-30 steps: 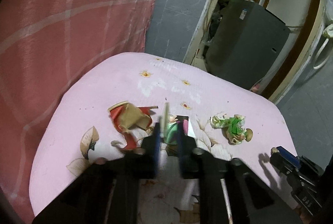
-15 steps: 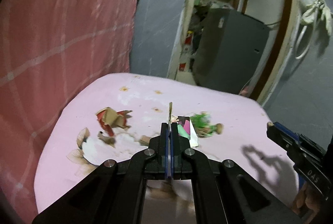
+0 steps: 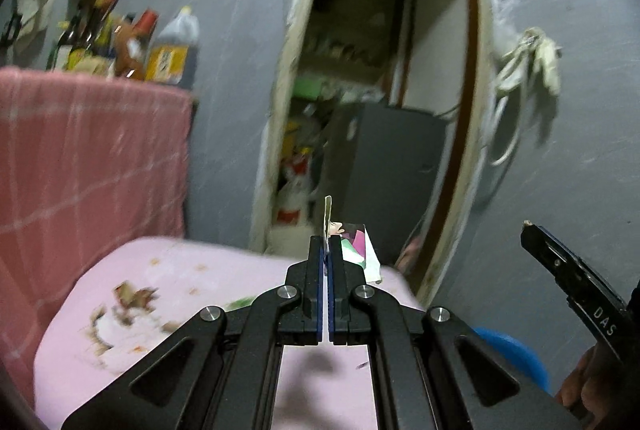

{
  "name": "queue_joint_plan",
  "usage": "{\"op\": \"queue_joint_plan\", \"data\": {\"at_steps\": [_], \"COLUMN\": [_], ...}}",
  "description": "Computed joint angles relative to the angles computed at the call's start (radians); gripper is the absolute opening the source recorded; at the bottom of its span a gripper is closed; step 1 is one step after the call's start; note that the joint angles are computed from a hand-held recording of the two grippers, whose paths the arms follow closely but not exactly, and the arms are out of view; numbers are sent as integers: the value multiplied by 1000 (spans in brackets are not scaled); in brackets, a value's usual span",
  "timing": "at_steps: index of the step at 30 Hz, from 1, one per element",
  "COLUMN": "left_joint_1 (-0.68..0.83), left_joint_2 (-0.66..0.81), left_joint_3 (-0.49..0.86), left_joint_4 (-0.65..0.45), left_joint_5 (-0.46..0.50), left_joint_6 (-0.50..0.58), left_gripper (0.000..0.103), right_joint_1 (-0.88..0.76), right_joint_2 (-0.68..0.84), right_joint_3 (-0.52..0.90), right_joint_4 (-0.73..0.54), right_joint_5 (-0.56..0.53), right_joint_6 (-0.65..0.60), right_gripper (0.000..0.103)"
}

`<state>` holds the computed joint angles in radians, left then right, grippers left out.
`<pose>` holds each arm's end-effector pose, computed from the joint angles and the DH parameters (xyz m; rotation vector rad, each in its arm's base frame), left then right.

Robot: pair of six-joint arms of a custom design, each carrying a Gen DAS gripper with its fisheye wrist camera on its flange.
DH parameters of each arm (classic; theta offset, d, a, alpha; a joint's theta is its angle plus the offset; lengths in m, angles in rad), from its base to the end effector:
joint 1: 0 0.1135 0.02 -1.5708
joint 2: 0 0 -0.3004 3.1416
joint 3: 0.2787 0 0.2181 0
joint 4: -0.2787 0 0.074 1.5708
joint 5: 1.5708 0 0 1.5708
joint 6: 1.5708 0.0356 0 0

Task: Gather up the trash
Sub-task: 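Carry the card and nut shell over the blue basin and release both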

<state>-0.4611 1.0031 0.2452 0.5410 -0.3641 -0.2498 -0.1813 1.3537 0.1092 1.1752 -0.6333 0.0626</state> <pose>0.1460 -0.0584 0.2431 -0.0732 1.7756 -0.1883 0.1826 -0.0121 0.2203 -0.2858 1.6186 0.4272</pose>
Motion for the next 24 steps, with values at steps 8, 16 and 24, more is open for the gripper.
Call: {"op": "queue_joint_plan", "data": {"at_steps": [8,16,24], "left_joint_1": [-327,-436,-381], "left_joint_2": [182,388,549], "left_joint_3": [33,103,258], "left_joint_4": [237,309,113], "left_joint_5": [-208,-217,-32], "left_joint_6": [36,29,-91], "left_gripper": [0,0,0], "right_joint_1": [-299,-454,-496], "right_joint_2": [-32,49,154], "right_joint_3": [-65,9,175], "right_joint_4": [155,27,-317], "right_joint_5": [-142,-199,-192], "right_joint_6": [65,23,-60], "right_gripper": [21,21,21]}}
